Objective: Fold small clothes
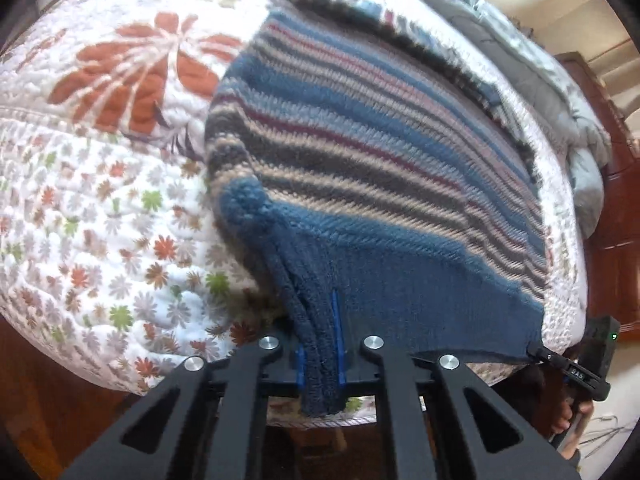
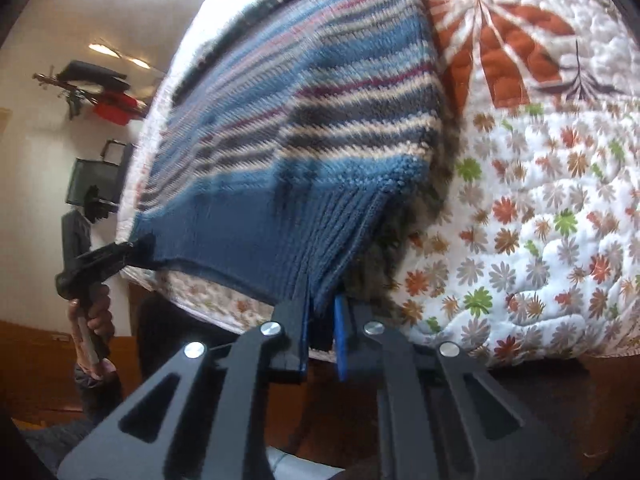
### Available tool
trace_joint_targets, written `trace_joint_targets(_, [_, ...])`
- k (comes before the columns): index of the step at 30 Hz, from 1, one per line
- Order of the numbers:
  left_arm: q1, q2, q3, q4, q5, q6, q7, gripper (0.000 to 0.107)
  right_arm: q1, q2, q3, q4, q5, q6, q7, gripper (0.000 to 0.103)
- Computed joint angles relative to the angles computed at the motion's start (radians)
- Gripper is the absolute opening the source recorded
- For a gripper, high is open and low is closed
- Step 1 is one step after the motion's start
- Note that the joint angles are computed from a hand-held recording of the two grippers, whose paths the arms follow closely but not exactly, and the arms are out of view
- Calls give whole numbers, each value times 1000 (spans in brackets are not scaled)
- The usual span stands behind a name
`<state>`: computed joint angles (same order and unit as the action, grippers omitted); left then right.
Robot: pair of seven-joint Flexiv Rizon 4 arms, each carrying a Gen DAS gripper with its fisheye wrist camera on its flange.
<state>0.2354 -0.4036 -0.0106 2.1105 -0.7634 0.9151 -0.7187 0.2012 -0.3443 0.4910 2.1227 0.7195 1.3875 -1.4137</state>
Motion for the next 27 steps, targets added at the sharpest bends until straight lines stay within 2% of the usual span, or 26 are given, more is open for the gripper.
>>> trace_joint_targets(3, [4, 28, -16, 1, -46, 15, 40, 10, -70, 30, 41, -28, 87, -8, -95, 8])
trace_joint_targets(5, [5, 31, -25, -19, -79, 1, 57, 10, -101, 44, 40, -66, 150, -25, -158, 8])
trace_joint_targets(9, [-11, -8, -32, -98, -100, 26, 33, 10, -89, 49, -34, -128, 170, -45, -179, 8])
trace_joint_targets(12, [-12, -62, -47, -181, -99, 23, -9, 10, -70, 9, -94, -198, 140, -56, -148, 8])
trace_joint_targets(16, [-29, -147, -66, -285, -55, 51, -72, 11, -83, -101, -138, -331, 66, -101, -98, 8])
trace_joint_targets(20, [-42, -255, -61, -412, 40, 55, -181, 23, -100, -223, -147, -438, -13, -141, -19, 10])
trace_joint_targets(21, [-42, -274, -60, -434, 63, 54, -206, 24, -98, -251, -162, -460, -46, -161, 21, 12])
trace_joint_targets(23, [-19, -315, -71, -489, 86, -5, -253, 26, -128, -284, -144, -484, -63, -176, 41, 20])
trace_joint_targets(25, [12, -326, -94, -502, 79, -43, -267, 28, -123, -285, -159, -467, -99, -147, 82, 54])
trace_joint_targets(27, [46, -319, -120, -491, 45, -61, -246, 32, -126, -264, -168, -427, -140, -108, 107, 50])
